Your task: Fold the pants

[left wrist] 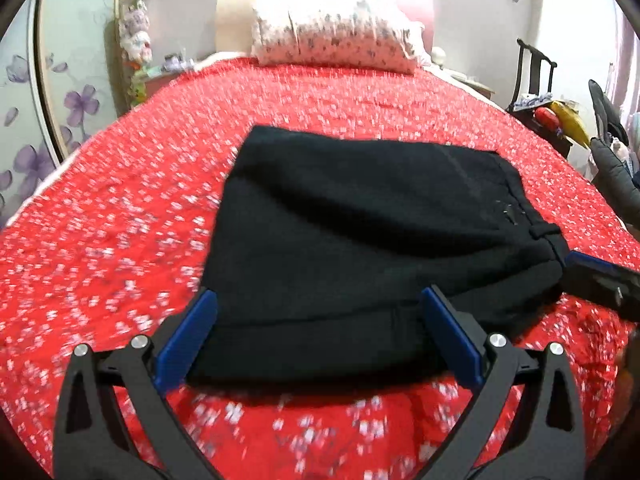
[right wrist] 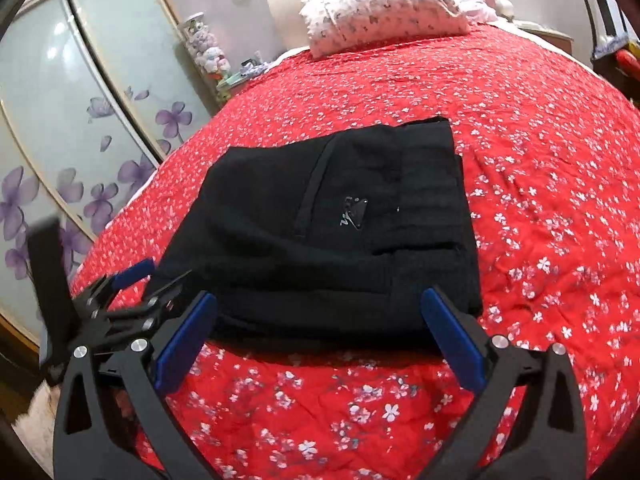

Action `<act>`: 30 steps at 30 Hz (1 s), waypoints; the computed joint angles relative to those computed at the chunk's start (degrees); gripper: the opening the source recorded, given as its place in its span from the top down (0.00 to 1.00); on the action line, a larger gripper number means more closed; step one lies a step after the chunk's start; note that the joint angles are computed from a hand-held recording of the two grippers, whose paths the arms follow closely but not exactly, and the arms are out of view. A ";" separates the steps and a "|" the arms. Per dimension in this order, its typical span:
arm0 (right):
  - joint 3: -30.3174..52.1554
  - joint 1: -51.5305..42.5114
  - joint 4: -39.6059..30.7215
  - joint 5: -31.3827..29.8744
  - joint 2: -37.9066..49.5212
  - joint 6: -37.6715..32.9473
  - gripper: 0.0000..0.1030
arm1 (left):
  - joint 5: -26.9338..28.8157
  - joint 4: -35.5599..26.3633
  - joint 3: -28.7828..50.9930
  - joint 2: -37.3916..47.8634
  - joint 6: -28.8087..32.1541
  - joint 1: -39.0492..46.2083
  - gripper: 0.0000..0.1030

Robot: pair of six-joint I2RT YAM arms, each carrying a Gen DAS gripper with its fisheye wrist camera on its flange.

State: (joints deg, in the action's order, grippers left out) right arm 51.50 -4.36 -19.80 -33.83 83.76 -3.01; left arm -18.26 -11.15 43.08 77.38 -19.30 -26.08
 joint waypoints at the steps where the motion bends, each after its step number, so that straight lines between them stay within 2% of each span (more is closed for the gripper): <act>1: 0.38 -0.60 -0.71 -0.36 -0.08 1.32 0.01 | -0.92 -0.11 -0.68 -1.28 -0.03 -0.40 0.02; 5: -0.52 -2.51 -1.17 -2.80 -2.52 3.62 0.01 | -5.15 0.18 -4.42 -7.16 -1.44 -2.32 0.02; 8: -1.60 -2.00 0.57 -0.63 -4.39 3.35 0.01 | -6.91 1.80 -6.68 -10.65 -1.98 -3.18 0.02; 14: 0.05 -2.07 -0.71 -0.63 -2.63 3.06 0.01 | -7.77 6.11 -8.38 -11.87 2.93 -3.28 0.02; 16: 2.04 -3.17 -1.94 -0.69 -1.13 2.21 0.01 | -4.51 6.35 -7.99 -11.51 4.08 -1.67 0.02; 18: 5.33 -4.75 -3.93 -2.07 1.37 1.52 0.01 | 1.89 5.79 -6.74 -11.14 4.02 1.73 0.02; 21: 13.44 -7.77 -8.04 -9.24 8.48 0.94 0.01 | 12.51 5.23 -2.95 -9.31 0.49 9.22 0.02; 24: 21.43 -9.38 -10.82 -16.13 16.65 3.43 0.01 | 19.64 6.15 0.64 -6.73 -4.97 15.39 0.02; 27: 28.33 -8.52 -13.73 -15.47 23.22 3.85 0.01 | 22.36 8.12 2.85 -3.94 -8.17 19.01 0.02; 30: 33.57 -7.97 -17.24 -13.23 28.81 2.83 0.08 | 22.70 12.27 0.38 -3.40 -7.92 20.61 0.02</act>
